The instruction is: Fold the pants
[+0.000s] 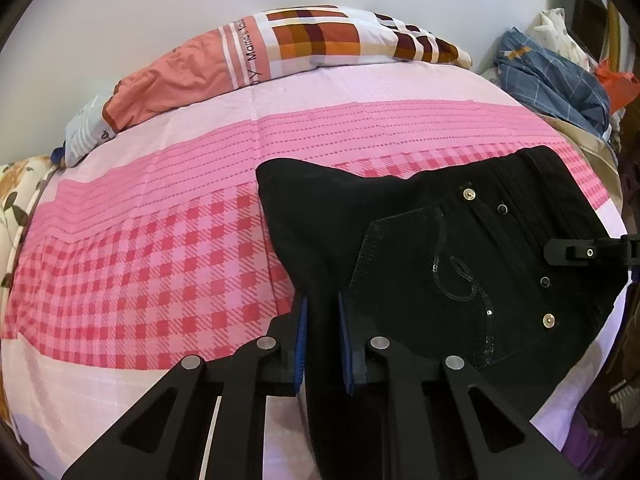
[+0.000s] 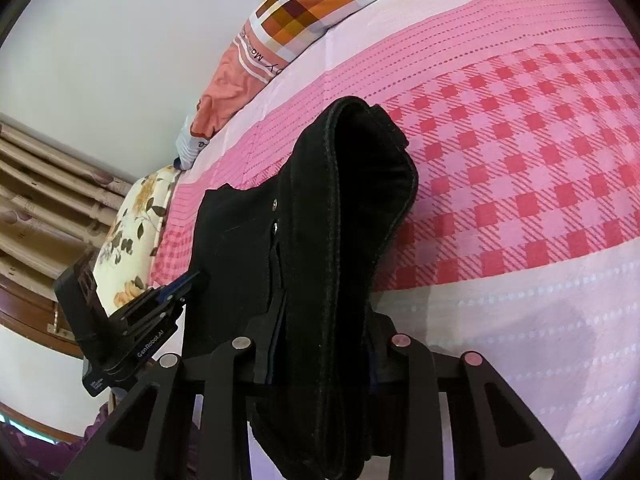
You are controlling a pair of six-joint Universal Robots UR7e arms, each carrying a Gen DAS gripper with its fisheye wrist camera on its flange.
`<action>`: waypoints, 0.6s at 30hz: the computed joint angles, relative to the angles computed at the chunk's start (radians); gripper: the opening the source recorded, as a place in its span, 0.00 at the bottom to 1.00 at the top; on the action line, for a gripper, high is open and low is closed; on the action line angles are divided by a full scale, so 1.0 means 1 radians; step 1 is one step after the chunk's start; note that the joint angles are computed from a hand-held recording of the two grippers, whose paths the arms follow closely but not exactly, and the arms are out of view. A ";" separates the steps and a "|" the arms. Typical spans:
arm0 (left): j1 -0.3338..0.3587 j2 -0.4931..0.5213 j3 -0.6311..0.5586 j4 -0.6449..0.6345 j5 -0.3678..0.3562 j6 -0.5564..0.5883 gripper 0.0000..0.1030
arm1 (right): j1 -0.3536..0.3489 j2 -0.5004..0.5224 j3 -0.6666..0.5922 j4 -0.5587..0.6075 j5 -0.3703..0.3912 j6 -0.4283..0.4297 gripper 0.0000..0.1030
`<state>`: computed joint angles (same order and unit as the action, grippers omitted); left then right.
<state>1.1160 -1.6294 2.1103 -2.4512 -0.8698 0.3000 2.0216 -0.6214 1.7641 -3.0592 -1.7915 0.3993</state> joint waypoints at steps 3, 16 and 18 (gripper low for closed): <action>-0.001 0.001 -0.003 0.009 0.007 0.006 0.14 | 0.010 0.002 -0.016 0.045 -0.044 -0.020 0.30; 0.036 0.043 -0.046 0.079 -0.016 0.018 0.62 | 0.000 0.029 -0.053 0.096 -0.037 -0.084 0.44; 0.056 0.054 -0.066 0.107 -0.058 0.001 0.62 | 0.004 0.035 -0.061 0.107 -0.052 -0.092 0.37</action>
